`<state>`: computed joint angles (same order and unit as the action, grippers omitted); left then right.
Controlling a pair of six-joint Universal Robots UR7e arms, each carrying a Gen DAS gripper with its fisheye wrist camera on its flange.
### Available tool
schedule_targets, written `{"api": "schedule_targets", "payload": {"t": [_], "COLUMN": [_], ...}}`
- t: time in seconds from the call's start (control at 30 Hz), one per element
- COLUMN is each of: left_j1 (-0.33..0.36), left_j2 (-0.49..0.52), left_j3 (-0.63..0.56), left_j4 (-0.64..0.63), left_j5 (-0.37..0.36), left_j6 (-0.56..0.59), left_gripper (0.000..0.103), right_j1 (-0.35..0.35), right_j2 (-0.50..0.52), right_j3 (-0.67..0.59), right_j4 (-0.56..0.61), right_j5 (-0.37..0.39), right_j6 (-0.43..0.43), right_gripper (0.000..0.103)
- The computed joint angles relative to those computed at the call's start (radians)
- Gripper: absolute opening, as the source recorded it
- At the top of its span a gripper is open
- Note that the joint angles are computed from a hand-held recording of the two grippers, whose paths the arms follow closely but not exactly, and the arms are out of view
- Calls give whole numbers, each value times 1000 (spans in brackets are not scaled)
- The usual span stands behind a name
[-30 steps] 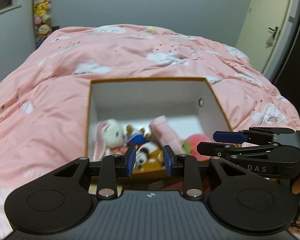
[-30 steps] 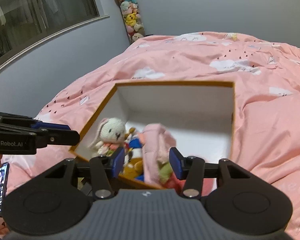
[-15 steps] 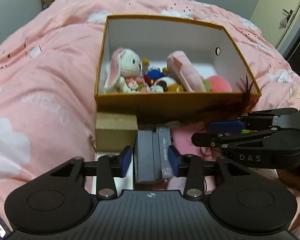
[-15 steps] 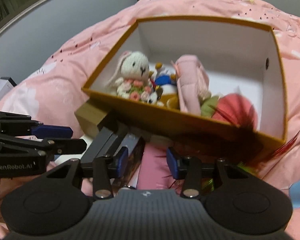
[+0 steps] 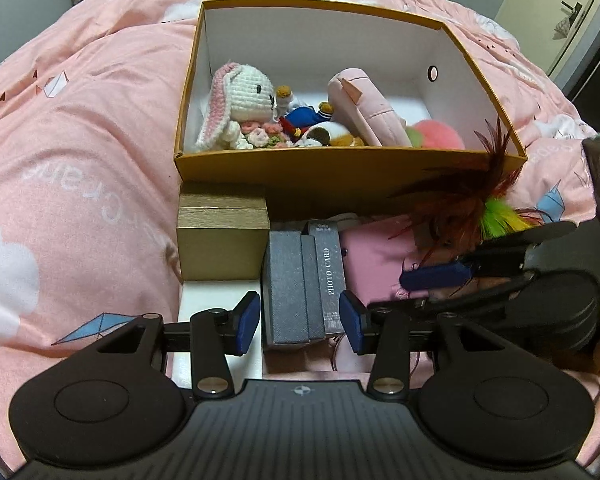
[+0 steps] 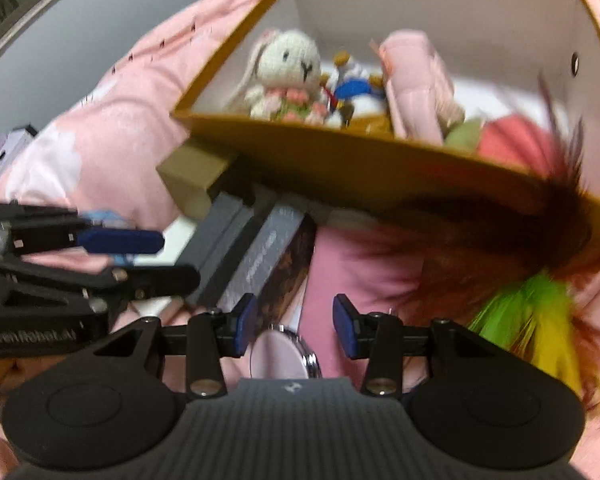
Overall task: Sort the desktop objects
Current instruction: 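Move both grippers back toward the small items beside the white box, then grasp the feather toy with the right gripper while the left gripper grasps the compact mirror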
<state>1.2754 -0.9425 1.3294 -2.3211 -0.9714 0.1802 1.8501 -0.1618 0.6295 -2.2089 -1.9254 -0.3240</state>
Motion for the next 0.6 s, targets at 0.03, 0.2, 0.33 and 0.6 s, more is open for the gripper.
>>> {"api": "schedule_targets", "payload": {"t": [0.03,0.2,0.33,0.6], "left_j1": [-1,-2,-2,-12], "left_j2": [0,-3,0,-20], "left_j3": [1,2,0,25], "left_j4": [-2,3,11,3], "left_j5": [2,3,5,-73], "left_j6": [2,5,4,106], "left_gripper": [51,51,51,51], "right_j1": [0,3,2,2], "right_j2": [2,6,4,-79], "right_j3": [-2,5,10,146], "right_j4": [12,34,55,-58], "right_j5": [-8,-52,-71,-92], "right_j6": [3,10,28,18], "right_gripper": [44,42,40,38]}}
